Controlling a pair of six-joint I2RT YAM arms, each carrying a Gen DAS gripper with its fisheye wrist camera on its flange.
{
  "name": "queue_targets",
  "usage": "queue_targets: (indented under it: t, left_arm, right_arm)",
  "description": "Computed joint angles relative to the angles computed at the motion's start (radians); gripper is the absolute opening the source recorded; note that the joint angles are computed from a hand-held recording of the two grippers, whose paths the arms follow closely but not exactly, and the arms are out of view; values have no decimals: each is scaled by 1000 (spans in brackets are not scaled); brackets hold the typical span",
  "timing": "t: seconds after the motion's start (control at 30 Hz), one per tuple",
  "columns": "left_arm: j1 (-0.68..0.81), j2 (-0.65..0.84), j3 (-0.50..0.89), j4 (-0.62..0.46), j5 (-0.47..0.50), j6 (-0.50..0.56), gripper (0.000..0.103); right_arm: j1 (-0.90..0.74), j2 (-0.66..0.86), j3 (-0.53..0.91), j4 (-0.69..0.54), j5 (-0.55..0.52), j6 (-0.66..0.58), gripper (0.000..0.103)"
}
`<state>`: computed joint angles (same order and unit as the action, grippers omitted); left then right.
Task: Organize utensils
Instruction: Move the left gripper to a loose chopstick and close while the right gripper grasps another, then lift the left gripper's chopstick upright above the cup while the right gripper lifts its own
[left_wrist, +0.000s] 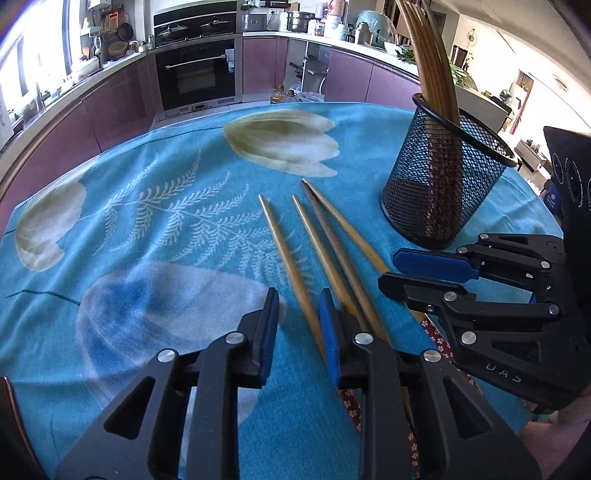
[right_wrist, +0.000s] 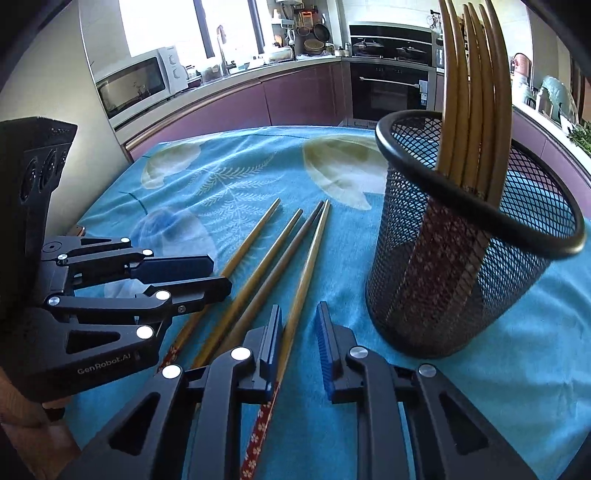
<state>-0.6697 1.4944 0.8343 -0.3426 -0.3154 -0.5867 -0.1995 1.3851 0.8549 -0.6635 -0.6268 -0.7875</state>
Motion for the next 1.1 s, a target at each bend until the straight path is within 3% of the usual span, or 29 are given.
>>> queue_targets:
  t: [0.23,0.63,1.1]
  left_arm:
    - [6,15,10,16,4,-25,8]
    - [-15,-82,-42,14,-9,-71,8]
    - [-95,-270,-44,-49,-42,-73,8]
  right_arm:
    - [-27,47,40,-43,-41,8,7]
    - [-103,44,78,-166,-120,-81,6]
    - [-293,53,212,-486,-285,-370,6]
